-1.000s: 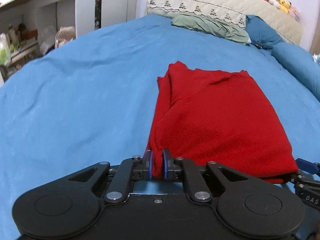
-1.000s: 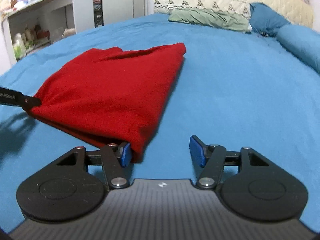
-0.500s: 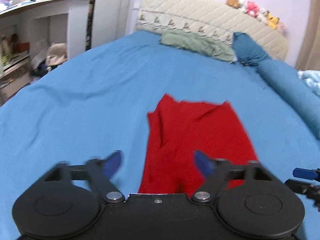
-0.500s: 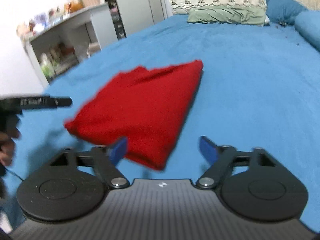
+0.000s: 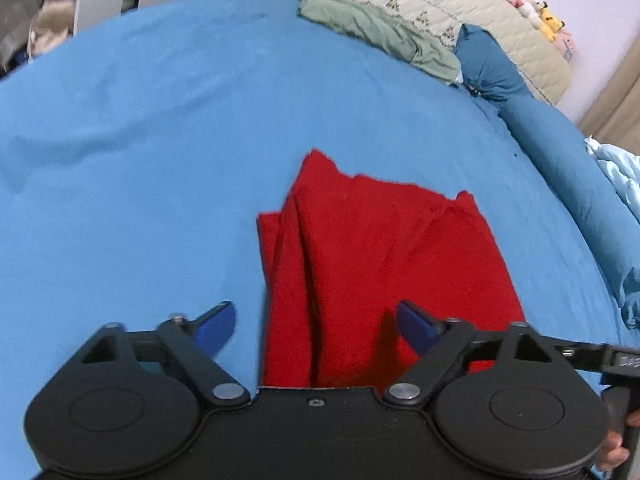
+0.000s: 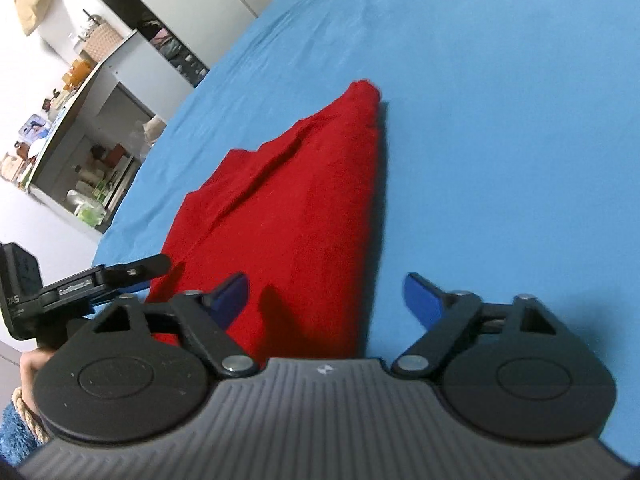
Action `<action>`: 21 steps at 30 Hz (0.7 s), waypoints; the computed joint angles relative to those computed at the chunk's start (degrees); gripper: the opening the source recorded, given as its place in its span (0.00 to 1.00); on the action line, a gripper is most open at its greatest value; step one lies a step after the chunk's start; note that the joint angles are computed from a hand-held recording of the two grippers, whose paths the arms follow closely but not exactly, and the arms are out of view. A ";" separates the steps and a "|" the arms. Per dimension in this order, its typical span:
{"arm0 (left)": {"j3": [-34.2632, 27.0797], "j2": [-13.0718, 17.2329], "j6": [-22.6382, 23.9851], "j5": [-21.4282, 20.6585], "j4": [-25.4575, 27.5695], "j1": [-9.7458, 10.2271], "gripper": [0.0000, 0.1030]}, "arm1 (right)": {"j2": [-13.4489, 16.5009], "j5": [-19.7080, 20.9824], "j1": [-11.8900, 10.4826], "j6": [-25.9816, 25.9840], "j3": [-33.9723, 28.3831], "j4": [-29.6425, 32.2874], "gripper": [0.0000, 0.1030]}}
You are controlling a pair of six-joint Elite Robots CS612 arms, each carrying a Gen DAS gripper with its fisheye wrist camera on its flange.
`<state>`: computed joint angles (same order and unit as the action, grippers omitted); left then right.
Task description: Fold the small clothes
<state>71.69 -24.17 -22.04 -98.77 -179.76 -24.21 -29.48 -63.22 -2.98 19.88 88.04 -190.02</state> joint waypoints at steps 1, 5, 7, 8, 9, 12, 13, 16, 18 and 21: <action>-0.39 0.31 -0.21 -0.46 0.51 0.00 0.71 | 0.59 0.12 0.11 0.17 -0.75 0.62 0.80; -0.72 0.55 -0.33 -2.10 0.70 0.03 0.40 | 1.71 2.05 0.27 1.40 -2.18 -0.53 0.48; -0.20 -0.08 -1.49 -1.62 0.20 -0.12 0.26 | 1.16 2.16 0.22 1.39 -1.60 -2.19 0.38; 0.47 -0.61 -1.36 -1.16 -0.51 -0.31 0.25 | 0.67 2.42 0.10 1.64 -0.99 -3.31 0.36; 1.43 -1.23 -1.16 -1.09 -2.01 -0.53 0.24 | 0.04 3.09 -0.13 1.99 -0.17 -4.63 0.36; 5.42 -3.76 -1.76 -3.72 -7.55 -0.97 0.22 | -2.91 4.02 -0.93 1.70 4.01 -8.60 0.35; 7.13 -4.75 -1.52 -4.16 -9.64 -1.31 0.22 | -4.23 4.03 -1.27 1.09 6.05 -9.87 0.35; 13.04 -7.93 -0.14 -4.31 -14.94 -2.92 0.22 | -8.52 5.23 -2.90 -0.20 13.74 -13.25 0.35; 16.54 -9.20 0.06 -5.32 -17.86 -4.04 0.22 | -10.90 4.69 -3.74 -1.23 18.81 -15.19 0.35; 20.57 -9.74 -0.71 -5.25 -19.55 -5.96 0.22 | -12.87 2.66 -4.48 -1.89 24.55 -15.31 0.36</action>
<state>92.26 -33.91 -22.75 -104.02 -199.31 -30.17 -42.35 -60.57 -7.47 17.99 112.58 -205.32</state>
